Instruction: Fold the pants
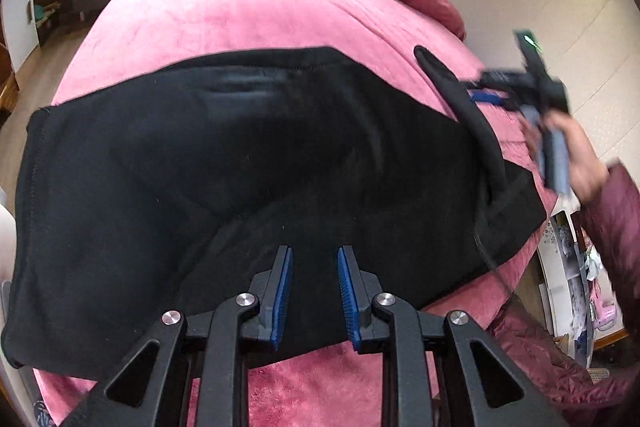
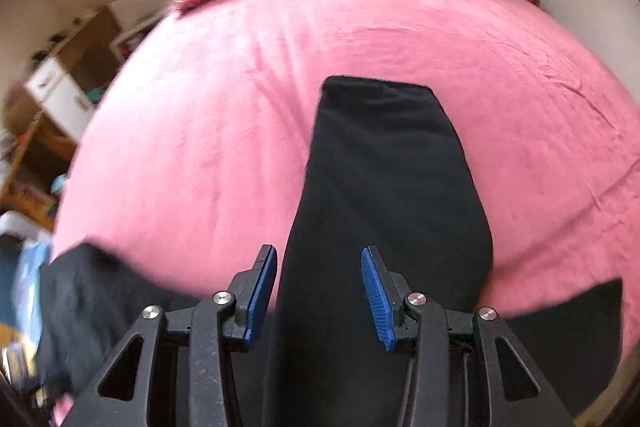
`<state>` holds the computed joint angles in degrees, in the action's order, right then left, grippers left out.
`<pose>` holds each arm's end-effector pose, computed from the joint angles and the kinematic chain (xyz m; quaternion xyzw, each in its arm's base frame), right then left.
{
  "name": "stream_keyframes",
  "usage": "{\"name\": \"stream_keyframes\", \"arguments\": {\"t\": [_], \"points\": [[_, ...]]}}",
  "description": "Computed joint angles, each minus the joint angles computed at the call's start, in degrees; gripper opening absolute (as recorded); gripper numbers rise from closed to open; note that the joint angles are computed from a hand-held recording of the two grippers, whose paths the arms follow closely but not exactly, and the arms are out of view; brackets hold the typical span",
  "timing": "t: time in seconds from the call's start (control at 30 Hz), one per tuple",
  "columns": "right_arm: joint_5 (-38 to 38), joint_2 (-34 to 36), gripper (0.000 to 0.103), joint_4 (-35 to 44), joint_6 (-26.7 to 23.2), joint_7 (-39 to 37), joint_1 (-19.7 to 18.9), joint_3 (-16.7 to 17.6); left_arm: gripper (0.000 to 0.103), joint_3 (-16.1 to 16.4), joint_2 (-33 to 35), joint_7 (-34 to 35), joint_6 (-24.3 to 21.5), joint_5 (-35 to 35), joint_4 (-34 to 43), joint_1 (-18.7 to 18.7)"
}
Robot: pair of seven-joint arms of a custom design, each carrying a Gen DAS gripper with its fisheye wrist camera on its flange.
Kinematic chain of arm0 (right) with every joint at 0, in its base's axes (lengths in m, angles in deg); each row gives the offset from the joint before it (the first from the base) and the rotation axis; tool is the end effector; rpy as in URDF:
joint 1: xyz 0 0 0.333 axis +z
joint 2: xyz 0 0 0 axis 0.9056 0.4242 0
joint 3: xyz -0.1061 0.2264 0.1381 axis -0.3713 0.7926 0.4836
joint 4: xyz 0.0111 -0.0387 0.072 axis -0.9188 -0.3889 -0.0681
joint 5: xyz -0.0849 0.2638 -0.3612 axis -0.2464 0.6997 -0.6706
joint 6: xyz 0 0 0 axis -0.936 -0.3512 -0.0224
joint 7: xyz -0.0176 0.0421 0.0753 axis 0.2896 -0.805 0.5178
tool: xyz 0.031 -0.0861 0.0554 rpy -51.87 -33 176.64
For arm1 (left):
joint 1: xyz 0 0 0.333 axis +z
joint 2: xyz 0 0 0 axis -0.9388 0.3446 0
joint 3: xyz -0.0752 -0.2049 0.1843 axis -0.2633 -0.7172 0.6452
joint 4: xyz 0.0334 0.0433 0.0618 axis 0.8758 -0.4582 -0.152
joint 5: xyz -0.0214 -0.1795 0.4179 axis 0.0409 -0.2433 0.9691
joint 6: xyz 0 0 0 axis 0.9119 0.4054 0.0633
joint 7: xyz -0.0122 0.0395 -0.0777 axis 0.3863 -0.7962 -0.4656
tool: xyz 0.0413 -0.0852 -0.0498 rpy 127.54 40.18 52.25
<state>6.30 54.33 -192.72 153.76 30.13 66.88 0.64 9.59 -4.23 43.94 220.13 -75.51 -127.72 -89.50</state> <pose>0.6172 -0.0215 0.4608 -0.6999 0.6685 -0.1445 0.2059 0.3700 -0.1396 0.4360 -0.6739 0.6704 -0.3099 0.0211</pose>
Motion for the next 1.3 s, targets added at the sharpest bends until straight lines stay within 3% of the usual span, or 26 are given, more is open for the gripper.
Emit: {"name": "stream_keyframes", "arguments": {"t": [0.1, 0.27, 0.37, 0.43, 0.47, 0.5, 0.77, 0.97, 1.1, 1.3], "points": [[-4.6, 7.23, 0.045, 7.49, -1.55, 5.1, 0.18, 0.99, 0.023, 0.5, 1.08, 0.23, -0.24, -0.7, 0.43, -0.51], [-18.34, 16.34, 0.045, 16.95, -4.77, 14.9, 2.21, 0.68, 0.023, 0.18, 3.31, 0.59, -0.25, -1.45, 1.03, -0.98], [-18.18, 19.6, 0.046, 20.55, -6.65, 14.09, 2.06, 0.73, 0.023, -0.44, 6.64, 0.11, 1.1, -2.29, 3.16, -1.9], [-16.84, 19.82, 0.033, 21.18, -7.16, 11.82, 1.65, 0.97, 0.023, -0.81, 7.26, -0.07, 1.27, -2.28, 3.51, -1.87], [-16.41, 19.39, 0.004, 20.95, -6.9, 10.7, 1.51, 1.04, 0.023, -0.69, 7.69, 0.19, 1.6, -2.39, 3.59, -1.93], [-16.03, 19.93, 0.006, 21.82, -6.77, 10.28, 1.4, 0.98, 0.023, -0.58, 7.89, 0.33, 1.5, -2.37, 3.8, -1.81], [-1.01, 4.41, 0.006, 7.51, 1.92, 2.01, -2.53, -0.28, 0.024, -0.3, 7.03, 2.21, 0.39, -2.55, 3.8, -2.06], [13.07, -12.45, 0.006, -6.18, 5.41, -3.42, -4.37, -6.22, 0.024, -0.58, 6.58, 4.0, 0.47, -2.74, 4.36, -2.74], [15.23, -21.87, 0.006, -14.85, 6.5, -2.83, -6.95, -9.55, 0.024, -0.87, 6.37, 4.75, 0.17, -2.7, 4.69, -3.25], [15.95, -26.38, 0.006, -23.56, 5.25, 0.44, -12.21, -14.29, 0.024, -1.67, 7.47, 5.61, -0.92, -2.12, 6.22, -3.72]]}}
